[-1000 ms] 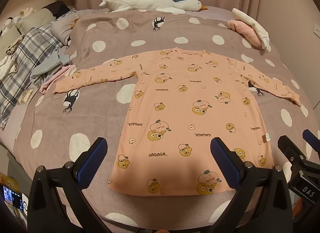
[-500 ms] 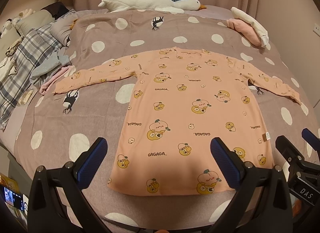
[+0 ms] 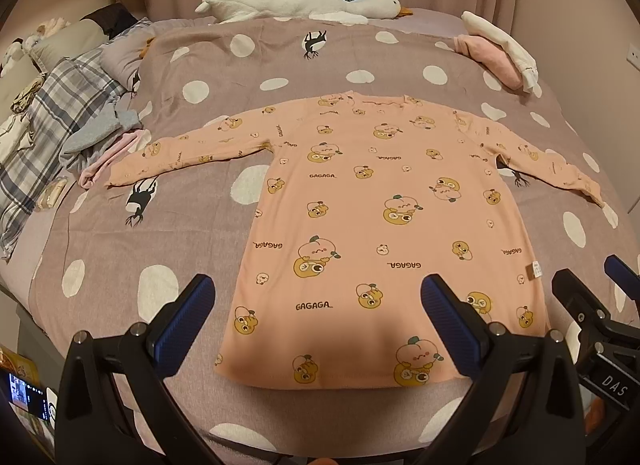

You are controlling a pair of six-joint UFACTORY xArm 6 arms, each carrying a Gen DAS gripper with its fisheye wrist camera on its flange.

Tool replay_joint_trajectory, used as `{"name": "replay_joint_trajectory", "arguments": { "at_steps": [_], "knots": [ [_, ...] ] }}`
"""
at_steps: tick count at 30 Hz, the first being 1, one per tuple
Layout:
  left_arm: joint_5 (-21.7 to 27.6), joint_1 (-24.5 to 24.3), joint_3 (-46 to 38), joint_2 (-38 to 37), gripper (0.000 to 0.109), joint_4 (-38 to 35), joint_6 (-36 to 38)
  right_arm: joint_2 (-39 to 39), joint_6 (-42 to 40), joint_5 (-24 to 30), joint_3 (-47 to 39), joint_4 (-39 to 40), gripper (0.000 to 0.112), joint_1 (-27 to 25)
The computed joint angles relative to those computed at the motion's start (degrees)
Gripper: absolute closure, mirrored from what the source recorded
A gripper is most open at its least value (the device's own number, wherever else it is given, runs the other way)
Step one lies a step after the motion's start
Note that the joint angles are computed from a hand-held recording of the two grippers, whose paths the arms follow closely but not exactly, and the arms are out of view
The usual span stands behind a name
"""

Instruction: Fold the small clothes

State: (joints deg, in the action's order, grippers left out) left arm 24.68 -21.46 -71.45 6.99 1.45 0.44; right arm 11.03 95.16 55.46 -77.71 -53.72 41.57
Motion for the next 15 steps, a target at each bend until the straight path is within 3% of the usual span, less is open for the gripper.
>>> {"name": "replay_joint_trajectory", "arguments": {
  "at_steps": [15],
  "knots": [
    [-0.05, -0.23, 0.01, 0.05, 0.006, 0.95, -0.46, 0.20, 0.01, -0.01, -0.15, 0.08, 0.010, -0.01]
  ]
}}
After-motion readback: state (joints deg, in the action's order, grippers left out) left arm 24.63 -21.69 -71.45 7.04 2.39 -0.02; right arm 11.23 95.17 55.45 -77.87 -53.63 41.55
